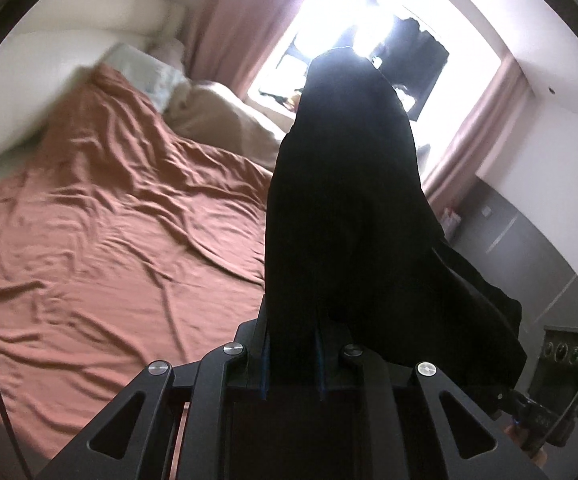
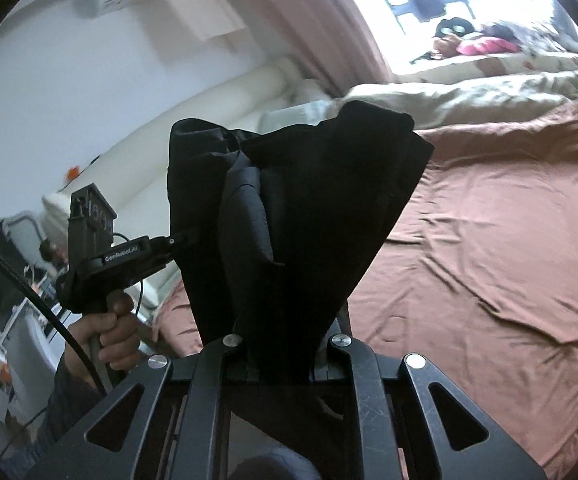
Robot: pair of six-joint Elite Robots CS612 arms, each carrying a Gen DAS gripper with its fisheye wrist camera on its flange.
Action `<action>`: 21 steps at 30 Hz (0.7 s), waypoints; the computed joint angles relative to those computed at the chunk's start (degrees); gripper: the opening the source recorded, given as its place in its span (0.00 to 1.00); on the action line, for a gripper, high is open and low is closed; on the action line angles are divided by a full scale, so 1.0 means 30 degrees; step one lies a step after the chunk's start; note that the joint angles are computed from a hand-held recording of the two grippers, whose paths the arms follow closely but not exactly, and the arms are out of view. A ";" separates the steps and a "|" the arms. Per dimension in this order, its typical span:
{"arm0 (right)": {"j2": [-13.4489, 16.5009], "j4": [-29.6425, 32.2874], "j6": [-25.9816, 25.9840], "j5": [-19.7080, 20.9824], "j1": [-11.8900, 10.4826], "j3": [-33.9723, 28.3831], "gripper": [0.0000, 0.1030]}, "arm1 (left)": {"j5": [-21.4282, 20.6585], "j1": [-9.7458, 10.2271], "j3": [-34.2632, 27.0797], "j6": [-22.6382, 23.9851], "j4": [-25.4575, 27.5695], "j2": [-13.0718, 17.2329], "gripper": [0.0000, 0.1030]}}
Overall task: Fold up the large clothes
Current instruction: 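Lift the folded shirt with both tools and carry it toward the headboard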
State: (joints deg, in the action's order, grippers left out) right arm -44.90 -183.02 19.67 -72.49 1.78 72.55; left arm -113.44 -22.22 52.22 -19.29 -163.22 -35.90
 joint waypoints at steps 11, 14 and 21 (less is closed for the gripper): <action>0.2399 0.2822 -0.1293 0.1212 0.0878 -0.5010 0.09 | 0.1055 0.1775 0.1526 -0.0055 -0.1038 -0.1003 0.16; 0.3718 0.4088 -0.1521 0.1776 0.0994 -0.7441 0.09 | 0.1391 0.2327 0.1678 -0.0024 -0.1042 -0.1158 0.16; 0.6747 0.7052 -0.2063 0.2913 0.1350 -1.3072 0.09 | 0.2935 0.3409 0.0981 0.1038 -0.0141 -0.0993 0.15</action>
State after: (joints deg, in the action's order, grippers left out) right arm -24.65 -161.87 13.49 -63.75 5.83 33.34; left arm -104.64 -11.99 55.16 -16.17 -163.65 -38.88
